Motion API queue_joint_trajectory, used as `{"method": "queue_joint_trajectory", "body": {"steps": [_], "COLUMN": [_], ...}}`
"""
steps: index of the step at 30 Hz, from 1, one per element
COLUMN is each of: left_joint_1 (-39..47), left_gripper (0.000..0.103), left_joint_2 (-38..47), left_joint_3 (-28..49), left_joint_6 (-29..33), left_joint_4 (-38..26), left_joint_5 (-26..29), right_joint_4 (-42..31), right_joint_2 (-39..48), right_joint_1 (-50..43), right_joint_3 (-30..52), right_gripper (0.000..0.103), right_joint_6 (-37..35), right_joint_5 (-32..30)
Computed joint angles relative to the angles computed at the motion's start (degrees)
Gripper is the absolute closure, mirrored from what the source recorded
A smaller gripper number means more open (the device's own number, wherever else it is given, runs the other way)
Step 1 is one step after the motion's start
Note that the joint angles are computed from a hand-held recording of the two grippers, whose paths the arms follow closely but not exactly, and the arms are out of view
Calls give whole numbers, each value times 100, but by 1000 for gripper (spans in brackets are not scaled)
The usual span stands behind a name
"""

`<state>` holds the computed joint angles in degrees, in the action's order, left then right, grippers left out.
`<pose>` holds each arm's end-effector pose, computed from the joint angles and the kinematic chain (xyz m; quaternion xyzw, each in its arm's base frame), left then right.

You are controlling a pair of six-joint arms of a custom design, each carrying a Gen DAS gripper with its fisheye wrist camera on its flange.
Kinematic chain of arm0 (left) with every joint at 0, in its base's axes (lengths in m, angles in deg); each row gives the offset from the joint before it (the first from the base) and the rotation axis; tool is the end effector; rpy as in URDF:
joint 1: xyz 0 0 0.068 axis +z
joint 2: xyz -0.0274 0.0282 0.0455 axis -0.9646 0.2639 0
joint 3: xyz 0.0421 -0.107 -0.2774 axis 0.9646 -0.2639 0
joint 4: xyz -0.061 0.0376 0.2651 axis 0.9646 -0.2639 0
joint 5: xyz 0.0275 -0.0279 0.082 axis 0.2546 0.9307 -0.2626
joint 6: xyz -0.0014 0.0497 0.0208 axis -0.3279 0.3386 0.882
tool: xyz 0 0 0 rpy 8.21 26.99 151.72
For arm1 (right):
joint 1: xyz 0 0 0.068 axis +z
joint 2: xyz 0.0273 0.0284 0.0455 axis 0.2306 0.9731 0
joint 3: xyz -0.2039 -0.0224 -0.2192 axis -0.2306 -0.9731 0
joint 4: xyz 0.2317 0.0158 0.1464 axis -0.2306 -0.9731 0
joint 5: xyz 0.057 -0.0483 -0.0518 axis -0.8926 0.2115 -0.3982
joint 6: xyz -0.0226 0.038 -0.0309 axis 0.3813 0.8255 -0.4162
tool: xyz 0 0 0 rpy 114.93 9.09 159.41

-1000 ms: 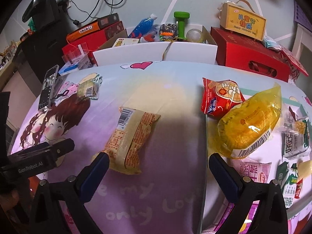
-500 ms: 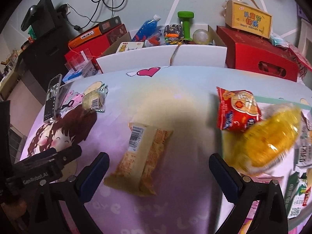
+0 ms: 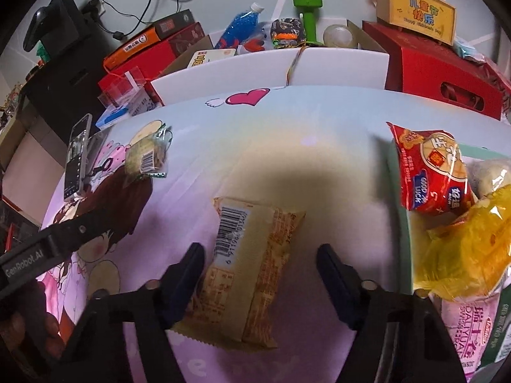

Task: Organize snacks
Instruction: 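Grasp the beige barcode bread packet with the right tool, then grasp the green-trimmed round cookie packet with the left tool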

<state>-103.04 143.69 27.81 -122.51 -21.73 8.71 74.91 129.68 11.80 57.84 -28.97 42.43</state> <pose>0.1885 -0.0911 0.1614 -0.2174 0.9392 -0.0488 0.2615 0.2311 0.0065 0.1410 -0.1365 0.9488 0.1439 0.2460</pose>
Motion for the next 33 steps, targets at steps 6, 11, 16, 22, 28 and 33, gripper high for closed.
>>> {"method": "queue_joint_trajectory", "body": {"steps": [6, 11, 16, 22, 28, 33], "left_joint_1": [391, 715, 961, 1176, 1229, 1225], "left_gripper": [5, 5, 11, 27, 30, 38], "left_joint_2": [111, 308, 831, 1583, 2006, 2183], "left_joint_3": [10, 156, 496, 864, 1144, 1280], "left_joint_6": [323, 589, 983, 1163, 1270, 1338], "left_joint_4": [384, 614, 844, 1130, 1181, 1134], "left_joint_5": [386, 627, 754, 963, 868, 697], "right_joint_4": [10, 27, 60, 60, 77, 77], "right_joint_2": [95, 147, 308, 434, 468, 462], "right_joint_1": [61, 72, 83, 83, 125, 152], "right_joint_3": [93, 232, 490, 773, 861, 871], "right_gripper": [59, 60, 61, 61, 61, 61], "right_joint_6": [126, 89, 160, 165, 135, 134], "right_joint_5": [-116, -130, -101, -53, 4, 32]}}
